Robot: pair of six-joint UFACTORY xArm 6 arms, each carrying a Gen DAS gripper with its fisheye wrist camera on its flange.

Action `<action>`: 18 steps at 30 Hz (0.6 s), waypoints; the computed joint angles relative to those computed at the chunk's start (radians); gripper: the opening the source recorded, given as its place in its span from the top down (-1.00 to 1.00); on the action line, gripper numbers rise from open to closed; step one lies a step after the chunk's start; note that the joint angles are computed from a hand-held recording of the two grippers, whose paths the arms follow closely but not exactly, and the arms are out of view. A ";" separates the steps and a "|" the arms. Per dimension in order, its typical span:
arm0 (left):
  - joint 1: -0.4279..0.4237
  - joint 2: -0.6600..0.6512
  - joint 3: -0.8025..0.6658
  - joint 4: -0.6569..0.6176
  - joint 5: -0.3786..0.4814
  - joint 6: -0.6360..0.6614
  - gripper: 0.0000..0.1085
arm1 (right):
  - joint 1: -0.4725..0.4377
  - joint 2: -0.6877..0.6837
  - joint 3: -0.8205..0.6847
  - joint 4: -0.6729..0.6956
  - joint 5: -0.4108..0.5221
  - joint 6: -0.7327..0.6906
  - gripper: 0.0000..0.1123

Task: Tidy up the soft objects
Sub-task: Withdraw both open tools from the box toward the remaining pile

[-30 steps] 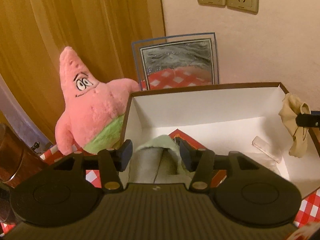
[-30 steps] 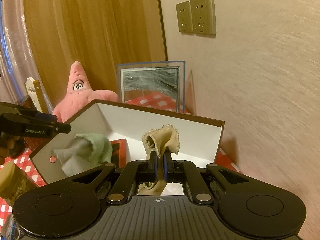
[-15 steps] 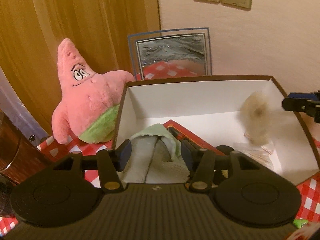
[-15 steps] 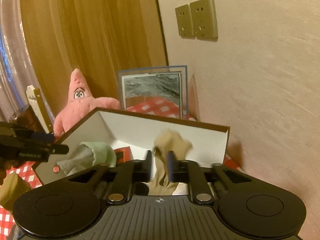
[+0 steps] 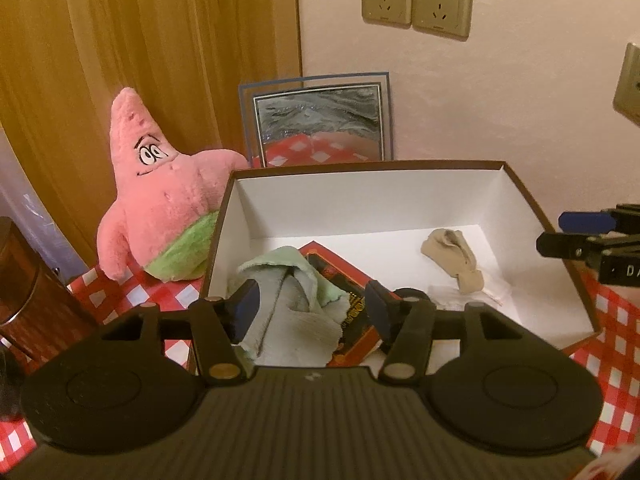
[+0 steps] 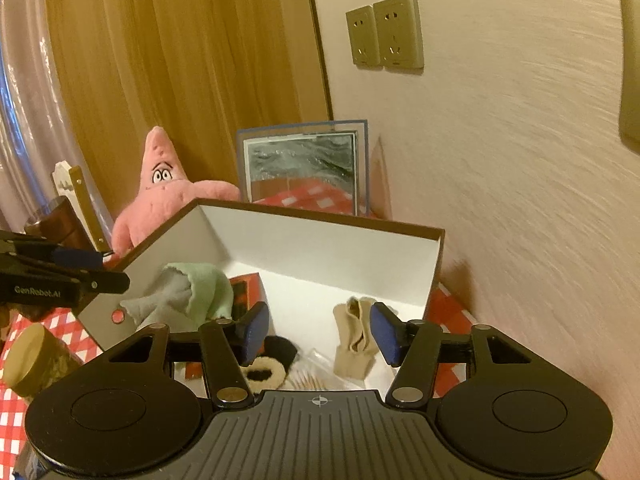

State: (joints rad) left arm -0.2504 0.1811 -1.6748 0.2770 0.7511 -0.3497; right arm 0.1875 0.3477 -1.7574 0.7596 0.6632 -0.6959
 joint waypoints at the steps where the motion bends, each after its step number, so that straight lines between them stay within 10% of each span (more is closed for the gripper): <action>1: -0.002 -0.008 0.007 0.001 -0.002 -0.005 -0.03 | -0.001 -0.009 0.010 0.000 -0.001 -0.001 -0.02; 18: -0.070 -0.250 0.217 0.049 -0.023 -0.135 -0.03 | -0.019 -0.250 0.256 0.086 -0.018 -0.035 -0.14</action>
